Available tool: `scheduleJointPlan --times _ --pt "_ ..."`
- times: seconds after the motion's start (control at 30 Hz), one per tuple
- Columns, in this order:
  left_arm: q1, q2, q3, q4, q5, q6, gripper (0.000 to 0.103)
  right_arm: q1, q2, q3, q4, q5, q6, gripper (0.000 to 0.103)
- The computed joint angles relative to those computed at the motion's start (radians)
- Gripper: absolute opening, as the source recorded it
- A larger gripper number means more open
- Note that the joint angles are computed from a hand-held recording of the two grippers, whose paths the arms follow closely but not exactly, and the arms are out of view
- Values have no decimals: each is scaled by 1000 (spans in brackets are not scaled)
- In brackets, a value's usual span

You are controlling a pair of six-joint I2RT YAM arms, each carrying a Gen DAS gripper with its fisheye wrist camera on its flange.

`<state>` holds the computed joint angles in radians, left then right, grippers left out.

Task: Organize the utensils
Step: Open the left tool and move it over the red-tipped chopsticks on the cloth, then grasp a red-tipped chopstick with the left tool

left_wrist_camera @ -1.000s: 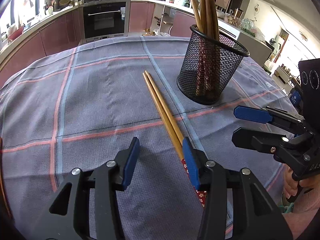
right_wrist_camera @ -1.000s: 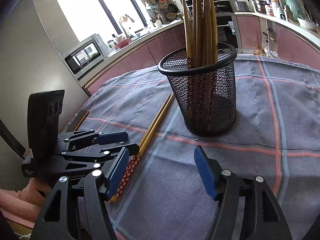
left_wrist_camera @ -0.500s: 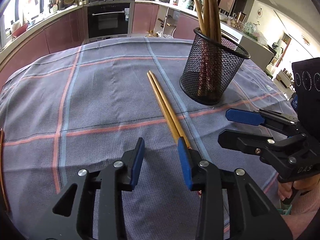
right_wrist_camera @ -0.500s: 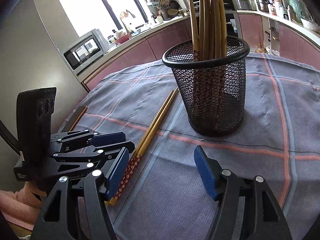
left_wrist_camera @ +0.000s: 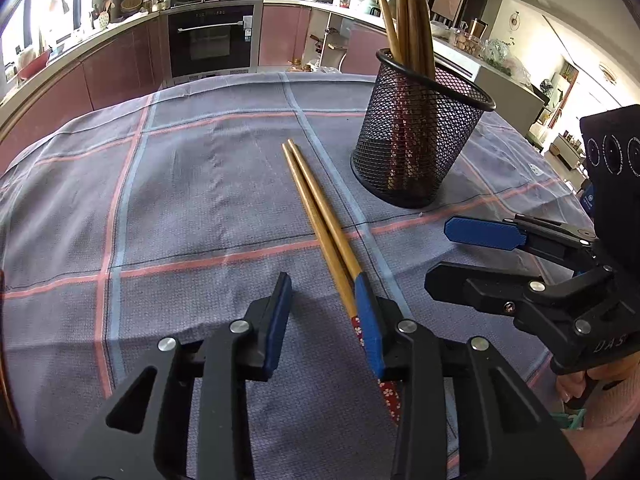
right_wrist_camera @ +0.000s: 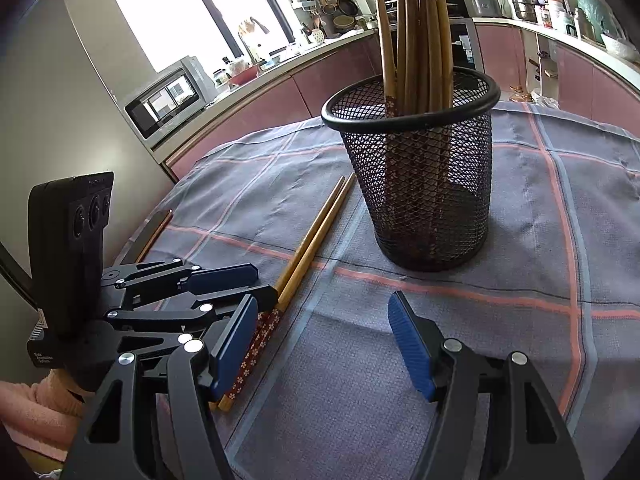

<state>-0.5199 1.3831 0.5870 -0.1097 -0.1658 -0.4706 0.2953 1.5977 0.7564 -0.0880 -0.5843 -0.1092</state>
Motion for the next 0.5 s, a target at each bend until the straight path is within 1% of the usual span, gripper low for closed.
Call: scheduleJointPlan --times 0.13,0.23,0.3,0.4,0.47,0.5 --pt "2 -13 -13 2 -1 -16 28 24 4 10 -4 21 0 64" --pt "9 -31 -27 5 6 -31 27 59 15 27 -5 61 12 53" --pt "17 -44 -39 8 16 -41 25 81 31 44 -7 81 21 52" --pt "20 -62 -56 13 21 -56 24 118 56 67 -7 116 27 44" --pt "18 -73 -66 14 22 -63 22 140 78 88 -13 138 35 36" --pt "17 -76 -69 13 23 -65 22 148 87 94 -12 153 38 35"
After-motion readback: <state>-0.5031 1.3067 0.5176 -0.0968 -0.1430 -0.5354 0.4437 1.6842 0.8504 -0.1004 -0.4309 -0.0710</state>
